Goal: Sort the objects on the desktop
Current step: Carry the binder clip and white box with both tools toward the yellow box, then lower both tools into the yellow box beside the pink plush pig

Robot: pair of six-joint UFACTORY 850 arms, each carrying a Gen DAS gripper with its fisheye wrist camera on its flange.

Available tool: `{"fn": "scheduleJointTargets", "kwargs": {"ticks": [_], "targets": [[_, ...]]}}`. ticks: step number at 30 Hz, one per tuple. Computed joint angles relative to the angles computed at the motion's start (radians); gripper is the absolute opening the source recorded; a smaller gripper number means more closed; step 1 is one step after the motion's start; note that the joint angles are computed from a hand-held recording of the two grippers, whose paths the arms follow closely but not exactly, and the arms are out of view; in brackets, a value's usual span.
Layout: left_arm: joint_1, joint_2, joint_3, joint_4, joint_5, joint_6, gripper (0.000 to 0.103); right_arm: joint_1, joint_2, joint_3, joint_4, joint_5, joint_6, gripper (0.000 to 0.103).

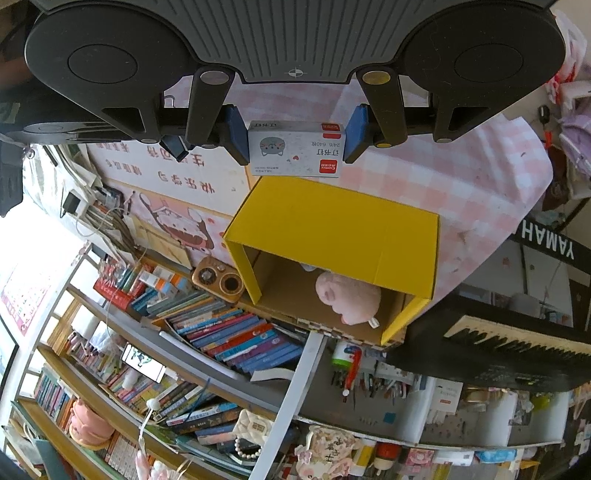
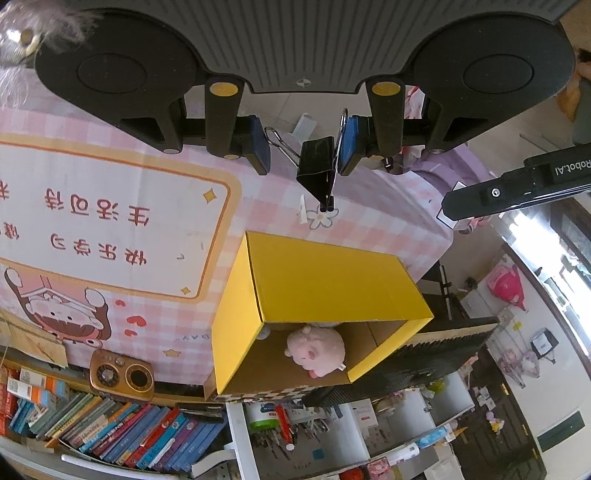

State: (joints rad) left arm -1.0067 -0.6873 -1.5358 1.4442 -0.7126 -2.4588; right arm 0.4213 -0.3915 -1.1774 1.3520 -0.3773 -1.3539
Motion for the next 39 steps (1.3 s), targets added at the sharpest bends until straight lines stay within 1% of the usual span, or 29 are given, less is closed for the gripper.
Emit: {"fn": "scheduleJointTargets", "kwargs": {"ticks": [6, 10, 18, 23, 29, 33, 39], "targets": [[0.016, -0.011, -0.027, 0.000, -0.018, 0.019, 0.052, -0.004, -0.033, -0.058, 0.018, -0.013, -0.034, 0.037], [0.037, -0.029, -0.065, -0.003, -0.033, 0.052, 0.052, -0.012, -0.070, -0.120, 0.042, -0.031, -0.059, 0.037], [0.092, -0.095, -0.191, -0.040, -0.049, 0.173, 0.052, -0.031, -0.192, -0.321, 0.003, -0.076, -0.021, 0.037], [0.136, -0.162, -0.309, -0.079, -0.048, 0.277, 0.052, -0.039, -0.298, -0.499, -0.056, -0.113, 0.030, 0.037], [0.181, -0.271, -0.490, -0.191, -0.045, 0.474, 0.052, -0.040, -0.434, -0.727, -0.141, -0.154, 0.106, 0.037], [0.205, -0.363, -0.634, -0.312, -0.052, 0.639, 0.052, -0.035, -0.543, -0.907, -0.256, -0.201, 0.209, 0.037], [0.228, -0.516, -0.877, -0.523, -0.077, 0.896, 0.052, -0.016, -0.725, -1.207, -0.452, -0.315, 0.348, 0.037]]}}
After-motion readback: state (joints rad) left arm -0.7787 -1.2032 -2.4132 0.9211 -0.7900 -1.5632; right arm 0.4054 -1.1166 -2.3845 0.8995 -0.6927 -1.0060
